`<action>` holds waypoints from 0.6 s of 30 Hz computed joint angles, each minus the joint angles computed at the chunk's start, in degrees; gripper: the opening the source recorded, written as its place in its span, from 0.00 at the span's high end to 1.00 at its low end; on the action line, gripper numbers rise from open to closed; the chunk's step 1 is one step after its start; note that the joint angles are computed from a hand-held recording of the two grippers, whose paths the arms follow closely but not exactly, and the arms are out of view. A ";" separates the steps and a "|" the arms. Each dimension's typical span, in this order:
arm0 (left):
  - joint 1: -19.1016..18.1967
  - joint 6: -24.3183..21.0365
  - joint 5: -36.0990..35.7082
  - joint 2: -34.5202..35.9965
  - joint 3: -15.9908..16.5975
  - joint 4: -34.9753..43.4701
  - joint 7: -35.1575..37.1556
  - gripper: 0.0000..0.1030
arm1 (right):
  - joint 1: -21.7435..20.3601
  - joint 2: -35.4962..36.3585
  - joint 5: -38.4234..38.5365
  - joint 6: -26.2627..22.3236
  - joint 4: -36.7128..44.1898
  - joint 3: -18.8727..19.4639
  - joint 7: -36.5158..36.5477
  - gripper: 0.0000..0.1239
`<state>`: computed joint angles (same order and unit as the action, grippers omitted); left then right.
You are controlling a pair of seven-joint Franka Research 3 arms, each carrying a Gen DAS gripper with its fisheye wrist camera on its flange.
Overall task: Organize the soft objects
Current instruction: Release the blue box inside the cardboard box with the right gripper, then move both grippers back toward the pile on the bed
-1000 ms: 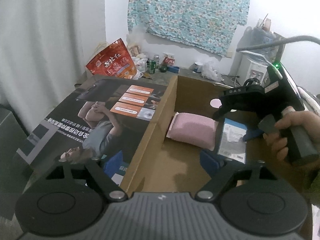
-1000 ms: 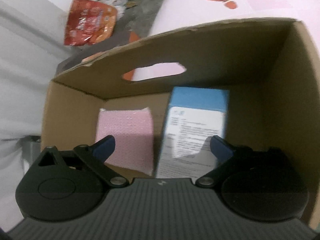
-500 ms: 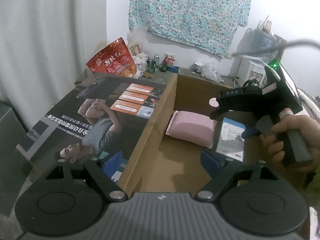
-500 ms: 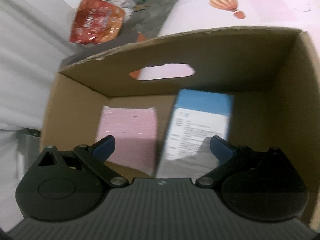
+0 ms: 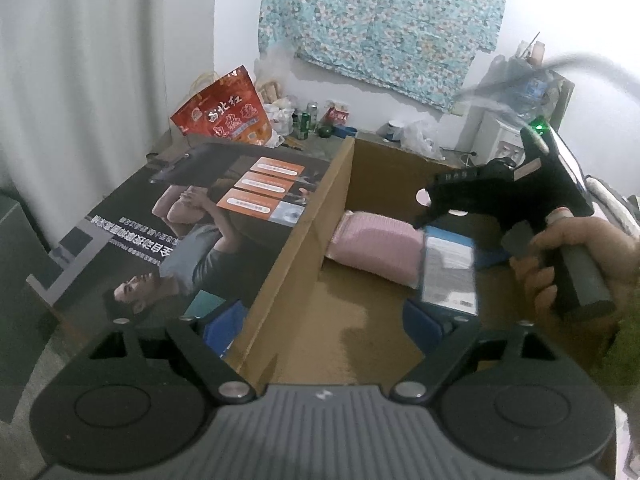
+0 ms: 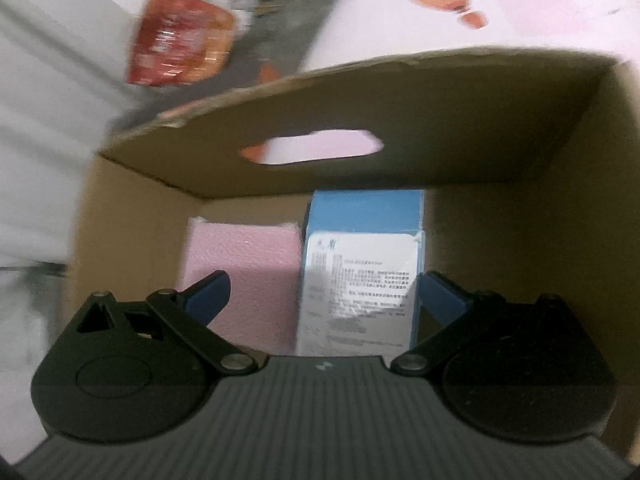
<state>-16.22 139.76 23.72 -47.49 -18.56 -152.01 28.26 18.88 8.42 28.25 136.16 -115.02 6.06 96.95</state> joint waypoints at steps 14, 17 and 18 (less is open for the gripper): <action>-1.35 2.07 -0.33 -3.84 -0.17 -2.00 -0.28 0.10 | -2.61 -12.57 19.62 -0.49 -6.51 -1.81 -18.30 0.18; -1.68 3.98 0.23 -5.74 -0.76 -2.82 -0.61 0.09 | -3.15 -20.46 25.11 -2.93 -9.85 -4.80 -26.66 0.18; -1.81 5.04 0.40 -6.42 -1.00 -3.18 -0.89 0.09 | -3.41 -23.25 25.41 -3.20 -11.13 -5.67 -28.53 0.18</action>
<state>-18.04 144.80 24.12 -53.91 -19.56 -155.19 27.37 15.47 -14.84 53.66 132.95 -126.15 0.38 68.42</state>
